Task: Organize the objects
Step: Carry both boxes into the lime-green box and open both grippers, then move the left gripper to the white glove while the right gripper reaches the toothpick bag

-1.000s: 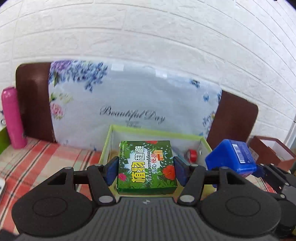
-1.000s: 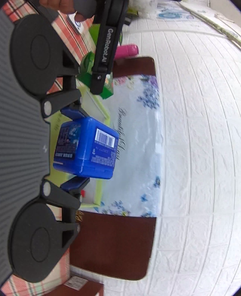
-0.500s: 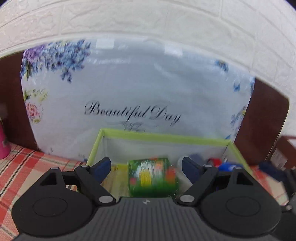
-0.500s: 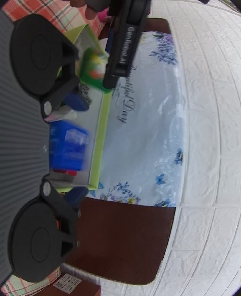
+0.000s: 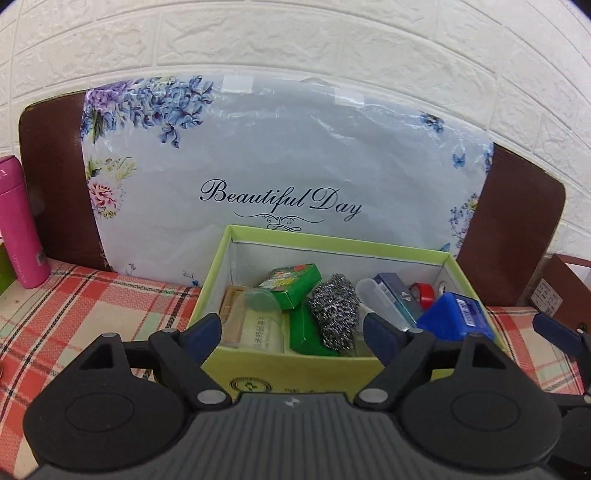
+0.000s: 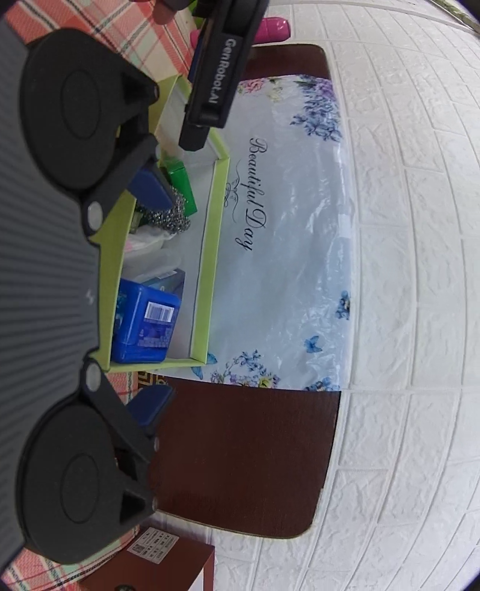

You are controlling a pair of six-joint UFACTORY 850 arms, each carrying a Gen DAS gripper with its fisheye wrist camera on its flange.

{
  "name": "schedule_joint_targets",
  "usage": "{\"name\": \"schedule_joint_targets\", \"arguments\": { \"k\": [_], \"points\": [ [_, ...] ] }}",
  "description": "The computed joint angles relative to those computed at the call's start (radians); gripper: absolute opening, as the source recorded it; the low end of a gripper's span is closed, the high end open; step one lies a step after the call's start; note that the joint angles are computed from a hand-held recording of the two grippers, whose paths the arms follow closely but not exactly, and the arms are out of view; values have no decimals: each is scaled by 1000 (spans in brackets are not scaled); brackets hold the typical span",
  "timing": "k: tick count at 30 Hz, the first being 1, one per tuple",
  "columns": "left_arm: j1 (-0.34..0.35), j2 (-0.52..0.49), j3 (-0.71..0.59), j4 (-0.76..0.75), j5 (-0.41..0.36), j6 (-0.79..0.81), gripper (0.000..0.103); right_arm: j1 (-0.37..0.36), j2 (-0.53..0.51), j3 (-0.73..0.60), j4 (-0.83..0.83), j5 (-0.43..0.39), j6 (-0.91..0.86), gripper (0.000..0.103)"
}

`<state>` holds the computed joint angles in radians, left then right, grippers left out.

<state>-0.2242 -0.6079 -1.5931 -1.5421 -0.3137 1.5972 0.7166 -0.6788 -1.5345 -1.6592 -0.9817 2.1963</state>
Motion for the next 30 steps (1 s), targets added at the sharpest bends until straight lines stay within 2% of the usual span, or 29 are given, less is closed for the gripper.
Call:
{"name": "schedule_joint_targets", "arguments": {
  "k": [10,15,21,23,26,30],
  "points": [
    [25,135,168,-155,-30,184,87,81,82,64,79,-24,-3,103],
    [47,204,267,-174,-81,236,87,134,123,114,110,-28,27,103],
    [62,251,380,-39,-150,151,87,205,194,237,161,18,117,103],
    [54,256,408,24,-143,100,87,229,206,274,189,17,133,103],
    [43,268,452,39,-123,92,87,260,217,313,230,2,132,103],
    [39,275,475,63,-120,76,87,259,222,335,291,3,152,103]
  ]
}}
